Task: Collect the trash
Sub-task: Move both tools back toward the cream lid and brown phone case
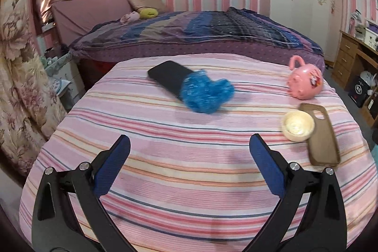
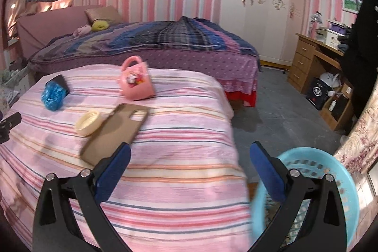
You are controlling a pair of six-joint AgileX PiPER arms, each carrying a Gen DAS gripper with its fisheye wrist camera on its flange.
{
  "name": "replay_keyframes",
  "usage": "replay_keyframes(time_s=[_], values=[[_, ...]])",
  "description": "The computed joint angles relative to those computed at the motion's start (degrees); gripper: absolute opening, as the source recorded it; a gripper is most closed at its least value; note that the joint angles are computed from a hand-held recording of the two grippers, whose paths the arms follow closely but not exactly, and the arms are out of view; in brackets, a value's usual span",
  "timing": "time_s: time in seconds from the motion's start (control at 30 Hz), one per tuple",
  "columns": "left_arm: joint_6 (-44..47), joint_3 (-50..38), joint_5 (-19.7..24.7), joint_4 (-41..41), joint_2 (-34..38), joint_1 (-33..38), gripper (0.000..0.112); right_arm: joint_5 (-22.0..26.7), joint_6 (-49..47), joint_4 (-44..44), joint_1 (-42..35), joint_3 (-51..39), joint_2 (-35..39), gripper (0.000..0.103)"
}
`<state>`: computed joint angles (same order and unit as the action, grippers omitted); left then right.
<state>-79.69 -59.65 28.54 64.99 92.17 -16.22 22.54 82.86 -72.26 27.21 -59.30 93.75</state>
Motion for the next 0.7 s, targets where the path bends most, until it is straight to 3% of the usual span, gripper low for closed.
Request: replay_keyframes(time_s=[0.07,0.23,0.33,0.47,0.7], values=[[2.32,-0.05,-1.44,-2.56,-0.24,2.28,0.097,1.82,-0.90,0.88,2.43,-2.79,1.98,0.098],[0.72,0.11,1.36,1.43,-0.68,3.92,0.097,1.84,-4.00,5.58,5.11,-9.38,6.03,0.098],[4.29,0.16,-1.25,-1.91,-1.13,6.48,0.097,4.10,-9.82,11.41,6.56,-15.71,9.84,0.098],[6.31,-0.06,-1.37,-3.19,-0.51,8.16,0.097,5.79,-20.89,20.95,7.82,-24.86,15.50,0.098],[12.17,-1.49,-4.76,-12.74,1.02,13.39,0.097,9.99,-33.52,28.05,9.99,-35.81,24.30,0.098]])
